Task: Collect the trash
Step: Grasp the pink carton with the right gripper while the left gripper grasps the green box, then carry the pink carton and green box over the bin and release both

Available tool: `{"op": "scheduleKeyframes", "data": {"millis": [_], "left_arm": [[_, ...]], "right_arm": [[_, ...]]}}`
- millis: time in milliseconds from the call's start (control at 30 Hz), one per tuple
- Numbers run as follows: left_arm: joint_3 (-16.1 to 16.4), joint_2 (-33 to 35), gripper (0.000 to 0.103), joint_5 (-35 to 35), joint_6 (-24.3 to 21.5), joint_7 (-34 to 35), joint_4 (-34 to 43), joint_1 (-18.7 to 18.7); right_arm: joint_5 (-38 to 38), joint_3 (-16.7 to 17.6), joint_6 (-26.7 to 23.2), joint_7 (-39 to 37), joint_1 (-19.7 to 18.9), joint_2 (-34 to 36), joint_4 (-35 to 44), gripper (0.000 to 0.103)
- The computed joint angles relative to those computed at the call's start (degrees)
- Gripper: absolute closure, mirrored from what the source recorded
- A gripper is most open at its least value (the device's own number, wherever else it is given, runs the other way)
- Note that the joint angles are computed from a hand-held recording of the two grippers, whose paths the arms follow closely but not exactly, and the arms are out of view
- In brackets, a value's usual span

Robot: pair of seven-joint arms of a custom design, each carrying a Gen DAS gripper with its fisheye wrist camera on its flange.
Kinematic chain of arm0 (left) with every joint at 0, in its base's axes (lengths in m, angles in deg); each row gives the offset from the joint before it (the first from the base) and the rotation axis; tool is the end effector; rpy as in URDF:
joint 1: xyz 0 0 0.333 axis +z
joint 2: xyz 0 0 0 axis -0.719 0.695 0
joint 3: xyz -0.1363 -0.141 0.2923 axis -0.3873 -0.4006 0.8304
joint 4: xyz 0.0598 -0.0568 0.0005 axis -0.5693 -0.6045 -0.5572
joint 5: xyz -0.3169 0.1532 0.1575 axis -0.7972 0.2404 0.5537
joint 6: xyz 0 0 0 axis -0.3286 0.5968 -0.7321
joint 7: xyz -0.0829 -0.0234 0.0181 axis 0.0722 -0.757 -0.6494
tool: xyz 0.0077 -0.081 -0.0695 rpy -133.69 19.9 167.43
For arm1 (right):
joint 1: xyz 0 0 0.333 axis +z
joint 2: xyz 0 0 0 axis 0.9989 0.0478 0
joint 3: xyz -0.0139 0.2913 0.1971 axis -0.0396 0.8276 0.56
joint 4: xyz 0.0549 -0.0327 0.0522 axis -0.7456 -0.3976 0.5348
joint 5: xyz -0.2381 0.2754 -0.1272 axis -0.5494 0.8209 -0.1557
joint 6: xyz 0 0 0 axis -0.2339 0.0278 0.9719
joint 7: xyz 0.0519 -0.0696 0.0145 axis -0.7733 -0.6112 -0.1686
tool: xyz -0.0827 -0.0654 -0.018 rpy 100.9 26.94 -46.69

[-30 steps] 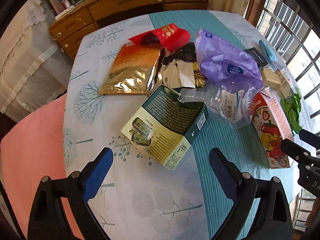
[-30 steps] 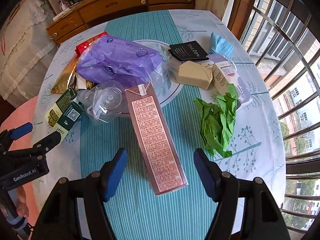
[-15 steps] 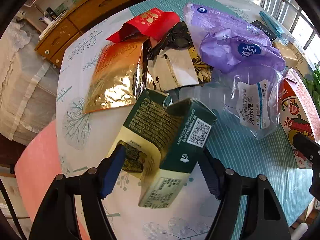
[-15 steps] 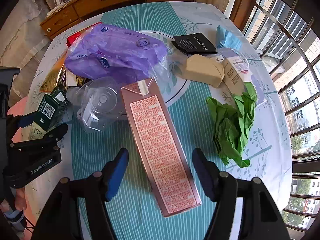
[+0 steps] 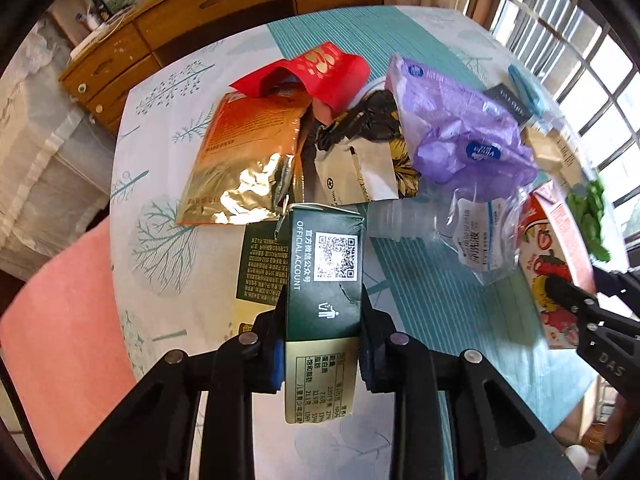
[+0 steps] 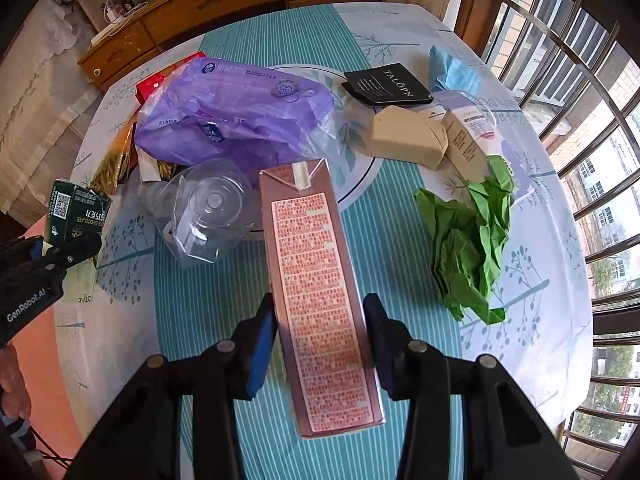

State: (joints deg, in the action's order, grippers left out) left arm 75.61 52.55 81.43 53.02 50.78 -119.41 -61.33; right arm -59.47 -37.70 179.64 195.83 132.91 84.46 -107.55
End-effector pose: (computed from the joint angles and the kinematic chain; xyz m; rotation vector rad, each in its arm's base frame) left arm 0.6120 -0.2964 0.6463 -1.4447 2.5831 -0.3514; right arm 0.4970 0.5065 0.6344 -1.6553 2.4308 -0.2341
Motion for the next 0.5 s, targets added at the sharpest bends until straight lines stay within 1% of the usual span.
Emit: {"op": "scheduleKeyframes", "data": {"millis": [200, 267, 367, 500], "left_arm": [[-0.05, -4.72, 0.078, -5.34, 0.01, -1.47, -2.51, 2.34], [-0.04, -7.08, 0.078, -6.76, 0.63, -2.17, -4.27, 2.78], [0.02, -11.82, 0.078, -8.83, 2.72, -3.56, -8.57, 3.08], [0.21, -19.32, 0.078, -11.69, 5.55, -7.38, -15.24, 2.52]], "right_arm": [[-0.74, 0.52, 2.25, -0.58, 0.32, -2.52, -2.68, 0.064], [-1.03, 0.91, 4.00, -0.66, 0.31, -4.33, -5.03, 0.064], [-2.13, 1.90, 6.95, -1.61, 0.31, -7.65, -9.30, 0.064], [-3.57, 3.82, 10.96, -3.07, 0.06, -13.02, -15.81, 0.065]]}}
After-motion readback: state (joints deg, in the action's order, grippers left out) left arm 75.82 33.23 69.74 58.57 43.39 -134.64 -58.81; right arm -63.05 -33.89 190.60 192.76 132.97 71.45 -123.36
